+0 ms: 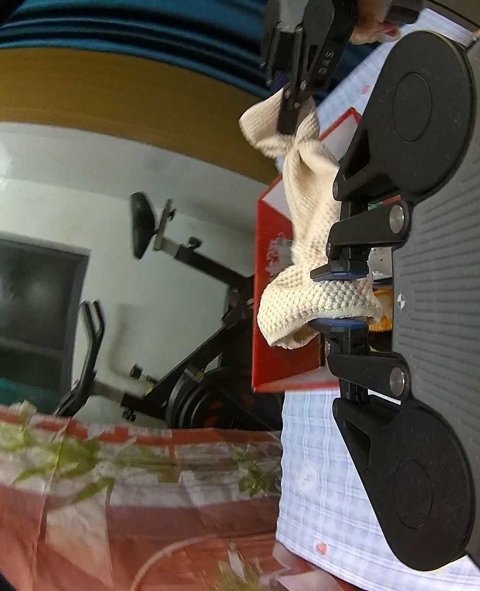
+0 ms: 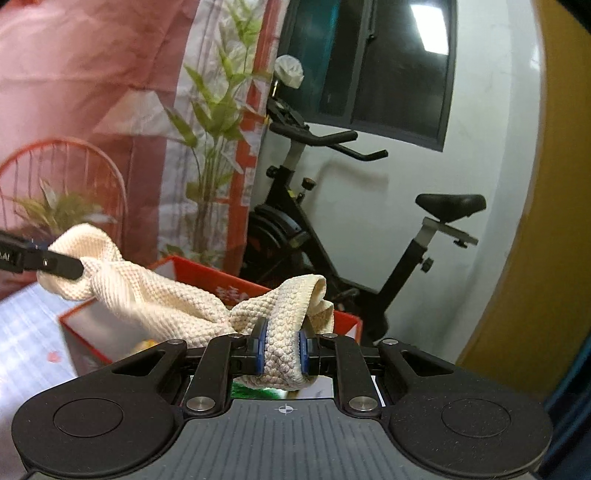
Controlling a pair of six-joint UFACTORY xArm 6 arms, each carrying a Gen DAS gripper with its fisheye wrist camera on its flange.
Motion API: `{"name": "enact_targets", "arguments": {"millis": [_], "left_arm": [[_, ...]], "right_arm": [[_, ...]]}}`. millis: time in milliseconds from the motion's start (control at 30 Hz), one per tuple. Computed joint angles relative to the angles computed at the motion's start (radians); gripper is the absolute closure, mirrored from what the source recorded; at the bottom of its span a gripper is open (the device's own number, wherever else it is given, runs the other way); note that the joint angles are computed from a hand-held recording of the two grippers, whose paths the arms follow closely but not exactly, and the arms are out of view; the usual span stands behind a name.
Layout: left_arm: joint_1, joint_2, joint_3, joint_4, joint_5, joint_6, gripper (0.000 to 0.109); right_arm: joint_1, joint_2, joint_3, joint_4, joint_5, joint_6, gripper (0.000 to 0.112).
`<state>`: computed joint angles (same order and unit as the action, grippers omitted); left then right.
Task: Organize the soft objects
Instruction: 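Lift the cream towel with both grippers and carry it over the box, then open both grippers to drop the cream towel into the box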
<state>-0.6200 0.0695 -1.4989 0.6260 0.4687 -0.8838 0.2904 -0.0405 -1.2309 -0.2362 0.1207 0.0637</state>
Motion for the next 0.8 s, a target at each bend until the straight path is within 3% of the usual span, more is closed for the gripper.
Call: {"name": "enact_targets", "arguments": {"millis": [167,367,800], "left_arm": [[-0.007,0.1,-0.097,-0.159,0.06,0.195,0.088],[0.005,0.154,-0.143,-0.231,0.095,0.249,0.088],[0.002,0.207,-0.203,-0.321,0.162,0.353,0.088]], "right_arm": [[0.02,0.083,-0.074,-0.002,0.07,-0.05,0.097],[0.031,0.152,-0.119,-0.031,0.128,-0.034,0.097],[0.052,0.191,-0.138,0.058,0.166,-0.118,0.097]]}}
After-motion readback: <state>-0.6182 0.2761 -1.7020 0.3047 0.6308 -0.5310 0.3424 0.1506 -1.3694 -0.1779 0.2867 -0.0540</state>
